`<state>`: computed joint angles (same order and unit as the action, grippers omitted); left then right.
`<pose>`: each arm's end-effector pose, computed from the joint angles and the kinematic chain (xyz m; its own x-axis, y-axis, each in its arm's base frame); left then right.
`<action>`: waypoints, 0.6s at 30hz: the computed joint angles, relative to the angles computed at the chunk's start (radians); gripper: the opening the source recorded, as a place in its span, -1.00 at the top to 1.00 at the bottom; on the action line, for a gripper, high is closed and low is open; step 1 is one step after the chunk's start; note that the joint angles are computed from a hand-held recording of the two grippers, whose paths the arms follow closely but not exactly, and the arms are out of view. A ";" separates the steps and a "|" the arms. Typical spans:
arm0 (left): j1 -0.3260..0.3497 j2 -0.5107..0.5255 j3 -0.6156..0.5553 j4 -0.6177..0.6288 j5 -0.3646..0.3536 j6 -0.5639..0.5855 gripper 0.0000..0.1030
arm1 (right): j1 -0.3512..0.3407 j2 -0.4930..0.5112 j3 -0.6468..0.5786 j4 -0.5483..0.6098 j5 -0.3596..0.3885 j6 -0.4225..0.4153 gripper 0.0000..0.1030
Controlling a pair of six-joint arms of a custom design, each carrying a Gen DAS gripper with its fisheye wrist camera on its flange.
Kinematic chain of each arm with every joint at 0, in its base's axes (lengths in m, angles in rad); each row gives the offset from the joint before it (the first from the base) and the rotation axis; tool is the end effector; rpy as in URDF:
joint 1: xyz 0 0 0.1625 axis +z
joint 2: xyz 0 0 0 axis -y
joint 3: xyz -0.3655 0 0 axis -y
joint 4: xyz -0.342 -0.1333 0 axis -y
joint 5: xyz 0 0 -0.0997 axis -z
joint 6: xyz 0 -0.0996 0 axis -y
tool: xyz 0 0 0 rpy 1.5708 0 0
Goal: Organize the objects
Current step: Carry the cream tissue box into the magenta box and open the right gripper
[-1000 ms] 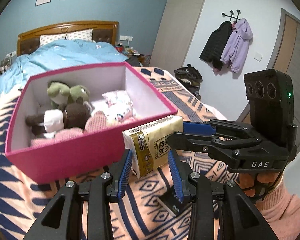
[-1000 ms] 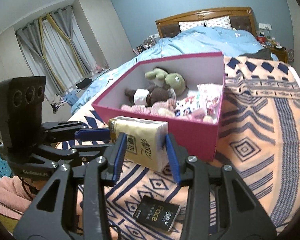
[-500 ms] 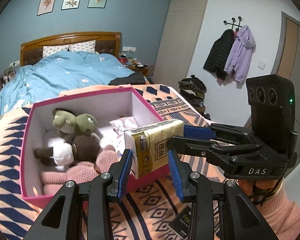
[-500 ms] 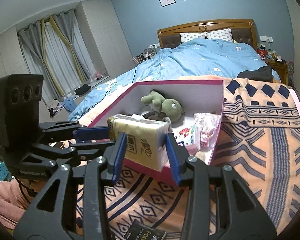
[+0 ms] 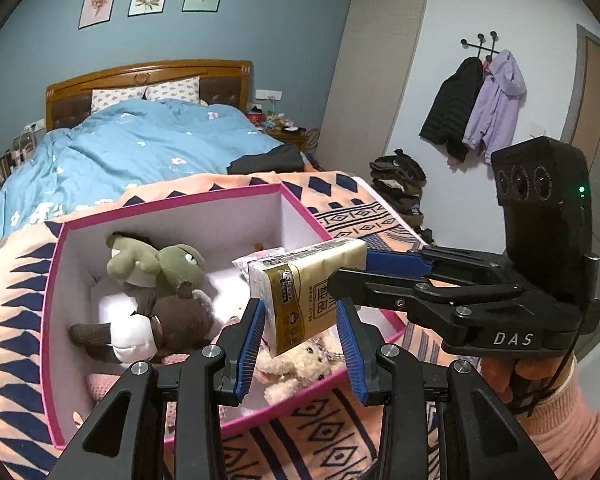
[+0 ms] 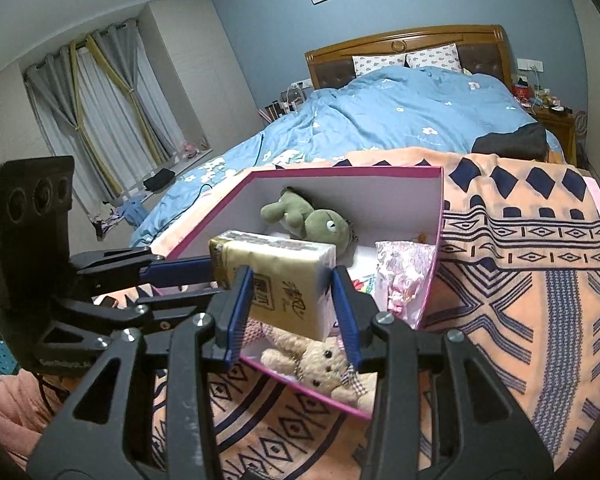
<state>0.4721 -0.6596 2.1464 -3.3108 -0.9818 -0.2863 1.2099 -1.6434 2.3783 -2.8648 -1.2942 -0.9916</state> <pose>-0.3015 -0.3657 -0.0095 -0.7251 0.5254 -0.4452 0.6853 0.6136 -0.3922 0.0221 -0.3959 0.2694 -0.7711 -0.5520 0.3172 -0.6322 0.6050 -0.4841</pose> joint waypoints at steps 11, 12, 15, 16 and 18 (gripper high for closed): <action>0.066 0.023 -0.083 0.076 -0.052 0.008 0.28 | 0.039 0.106 -0.072 -0.049 -0.084 0.042 0.16; 0.073 0.027 -0.092 0.087 -0.055 0.007 0.28 | 0.043 0.115 -0.078 -0.054 -0.092 0.045 0.16; 0.084 0.034 -0.108 0.105 -0.054 0.004 0.28 | 0.052 0.139 -0.097 -0.060 -0.111 0.055 0.16; 0.088 0.038 -0.117 0.118 -0.054 0.004 0.28 | 0.056 0.149 -0.103 -0.066 -0.118 0.059 0.16; 0.095 0.042 -0.128 0.131 -0.049 0.003 0.28 | 0.062 0.165 -0.112 -0.072 -0.132 0.064 0.16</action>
